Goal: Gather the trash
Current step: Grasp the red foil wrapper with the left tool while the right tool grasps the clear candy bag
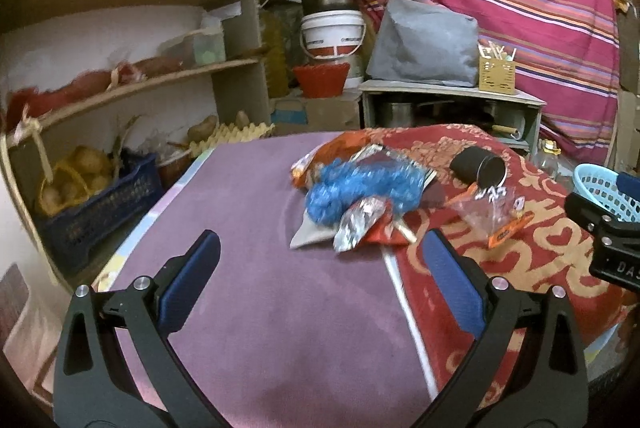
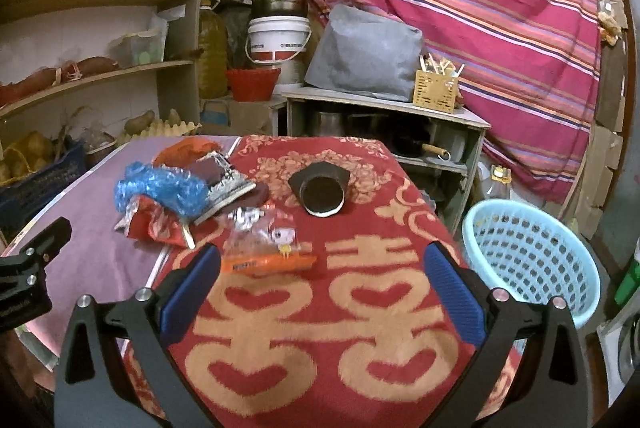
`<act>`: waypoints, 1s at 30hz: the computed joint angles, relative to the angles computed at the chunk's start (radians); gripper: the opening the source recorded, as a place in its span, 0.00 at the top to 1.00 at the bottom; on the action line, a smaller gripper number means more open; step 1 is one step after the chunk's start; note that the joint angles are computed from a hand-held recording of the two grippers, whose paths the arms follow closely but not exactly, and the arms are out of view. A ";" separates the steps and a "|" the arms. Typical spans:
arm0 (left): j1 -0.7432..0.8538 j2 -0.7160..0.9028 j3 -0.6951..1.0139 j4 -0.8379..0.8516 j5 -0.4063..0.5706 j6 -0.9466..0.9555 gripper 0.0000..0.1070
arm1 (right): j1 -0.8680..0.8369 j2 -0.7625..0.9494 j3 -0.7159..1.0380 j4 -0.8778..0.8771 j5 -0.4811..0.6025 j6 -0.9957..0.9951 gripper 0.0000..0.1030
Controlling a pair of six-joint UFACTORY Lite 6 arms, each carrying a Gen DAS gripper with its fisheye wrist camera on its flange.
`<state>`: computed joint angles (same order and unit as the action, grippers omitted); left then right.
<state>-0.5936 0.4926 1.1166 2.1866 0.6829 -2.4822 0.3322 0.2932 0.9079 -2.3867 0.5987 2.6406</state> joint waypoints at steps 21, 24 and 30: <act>0.115 0.446 0.664 -0.305 -0.365 0.503 0.15 | -0.180 0.413 0.615 0.242 -0.406 -0.342 0.04; 0.121 0.500 0.727 -0.401 -0.383 0.614 0.28 | -0.171 0.418 0.609 0.272 -0.387 -0.380 0.04; 0.176 0.534 0.767 -0.388 -0.511 0.600 0.59 | -0.149 0.416 0.594 0.335 -0.365 -0.461 0.04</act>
